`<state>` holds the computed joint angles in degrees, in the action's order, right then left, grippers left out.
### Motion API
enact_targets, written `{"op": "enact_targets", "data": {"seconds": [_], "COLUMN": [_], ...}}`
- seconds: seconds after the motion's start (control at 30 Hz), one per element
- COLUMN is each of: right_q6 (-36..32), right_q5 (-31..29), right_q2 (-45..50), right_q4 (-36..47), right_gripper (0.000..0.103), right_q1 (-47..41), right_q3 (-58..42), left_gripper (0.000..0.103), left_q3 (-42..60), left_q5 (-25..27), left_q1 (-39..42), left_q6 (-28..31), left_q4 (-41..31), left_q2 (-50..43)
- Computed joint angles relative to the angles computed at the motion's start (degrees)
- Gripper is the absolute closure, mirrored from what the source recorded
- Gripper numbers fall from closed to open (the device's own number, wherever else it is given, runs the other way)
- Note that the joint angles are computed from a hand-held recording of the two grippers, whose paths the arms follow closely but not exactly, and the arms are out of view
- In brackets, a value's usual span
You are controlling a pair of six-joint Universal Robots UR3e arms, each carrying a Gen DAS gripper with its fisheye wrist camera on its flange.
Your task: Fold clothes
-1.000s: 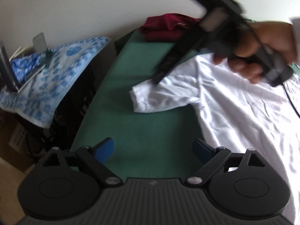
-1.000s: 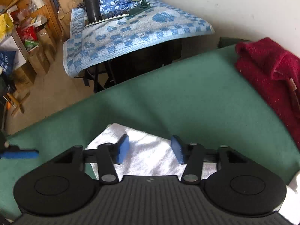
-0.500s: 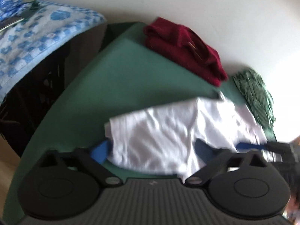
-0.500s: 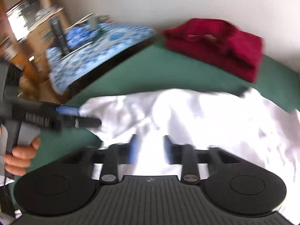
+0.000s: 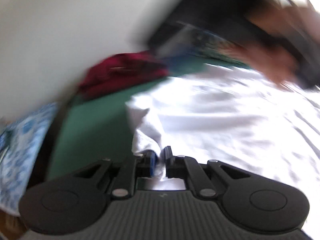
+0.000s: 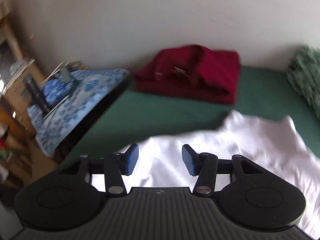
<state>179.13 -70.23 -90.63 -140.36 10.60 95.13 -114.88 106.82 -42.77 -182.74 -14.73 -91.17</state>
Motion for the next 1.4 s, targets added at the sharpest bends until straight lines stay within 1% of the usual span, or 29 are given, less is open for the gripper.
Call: {"op": "enact_targets", "data": {"seconds": [0.03, 0.13, 0.2, 0.27, 0.37, 0.4, 0.43, 0.47, 0.5, 0.53, 0.57, 0.67, 0.7, 0.77, 0.9, 0.97, 1.0, 1.03, 1.13, 1.2, 1.23, 1.33, 1.4], "right_q6": [-2.22, -10.26, -15.12, -19.66, -23.67, -24.04, -22.74, -20.78, -18.37, -15.30, -11.71, -2.00, 0.60, 3.41, 4.29, 6.70, 7.61, 8.12, 9.91, 11.91, 14.06, 21.62, 24.50], "right_q5": [0.54, 2.65, 2.60, 2.09, 0.82, -0.15, -2.30, -4.61, -5.50, -4.37, -1.70, 6.69, 8.07, 5.61, -1.55, -3.21, -2.37, 0.58, 9.30, 14.15, 15.35, 14.42, 11.92], "right_q2": [0.41, 0.21, -0.16, -0.41, -2.65, -3.43, -3.99, -4.02, -4.12, -5.20, -7.73, -19.46, -22.89, -27.57, -29.66, -31.48, -32.74, -33.86, -36.21, -32.82, -28.86, -13.36, -2.35], "right_q4": [1.79, 9.52, 14.81, 19.92, 23.84, 23.76, 21.98, 20.88, 19.97, 18.15, 14.82, 4.70, 3.07, 3.41, 6.93, 6.11, 5.92, 6.17, 6.70, 3.77, 0.28, -9.43, -12.45], "right_gripper": [0.052, 0.051, 0.051, 0.051, 0.051, 0.051, 0.052, 0.068, 0.103, 0.100, 0.102, 0.102, 0.102, 0.102, 0.102, 0.102, 0.102, 0.102, 0.102, 0.101, 0.102, 0.102, 0.102], "right_q1": [0.12, -0.20, -0.04, 0.35, 0.67, 0.91, 1.62, 2.32, 2.06, 0.53, -2.23, -13.19, -16.40, -19.51, -19.69, -20.23, -21.42, -23.54, -29.12, -28.58, -26.70, -17.50, -10.81], "right_q3": [-1.92, -5.78, -6.81, -7.64, -3.74, -1.87, 0.45, 1.92, 3.13, 5.03, 8.35, 20.66, 23.56, 26.92, 29.08, 30.92, 31.80, 32.24, 32.75, 29.65, 27.21, 16.24, 6.52], "left_gripper": [0.101, 0.100, 0.100, 0.100, 0.100, 0.099, 0.099, 0.098, 0.097, 0.097, 0.097, 0.097, 0.097, 0.097, 0.097, 0.096, 0.095, 0.095, 0.099, 0.100, 0.100, 0.101, 0.101], "left_q3": [0.73, 4.17, 5.11, 4.95, 5.95, 5.84, 5.45, 5.65, 5.91, 5.94, 6.03, 6.30, 6.40, 6.98, 6.69, 6.66, 6.75, 6.85, 8.19, 7.74, 7.09, 5.02, 3.41], "left_q5": [-1.13, 2.89, 3.99, 3.95, 4.64, 5.31, 5.44, 5.23, 5.02, 4.54, 4.22, 3.27, 2.96, 3.00, 3.14, 3.10, 3.17, 3.24, 4.53, 5.05, 5.15, 4.49, 3.62], "left_q1": [-1.36, -7.30, -8.78, -8.92, -9.72, -10.63, -10.91, -11.05, -11.20, -11.12, -11.13, -11.18, -11.20, -11.25, -11.61, -11.43, -11.28, -11.14, -9.80, -7.51, -5.93, -0.17, 5.05], "left_q6": [0.84, 5.91, 7.68, 8.60, 9.58, 9.66, 10.02, 10.29, 10.56, 10.77, 10.58, 10.01, 9.82, 10.07, 10.81, 11.03, 11.09, 11.14, 10.64, 8.71, 7.66, 4.61, 2.97], "left_q4": [0.58, 3.03, 3.72, 4.37, 4.42, 4.16, 4.34, 4.19, 4.01, 3.58, 3.12, 1.77, 1.33, 1.80, 1.69, 1.59, 1.58, 1.57, 1.68, 1.76, 1.64, -0.08, -2.49], "left_q2": [-1.61, -8.50, -10.66, -11.11, -12.28, -12.08, -11.91, -12.08, -12.28, -12.07, -11.83, -11.16, -10.95, -11.96, -11.50, -11.27, -11.29, -11.31, -11.53, -9.01, -7.19, -1.32, 2.84]}}
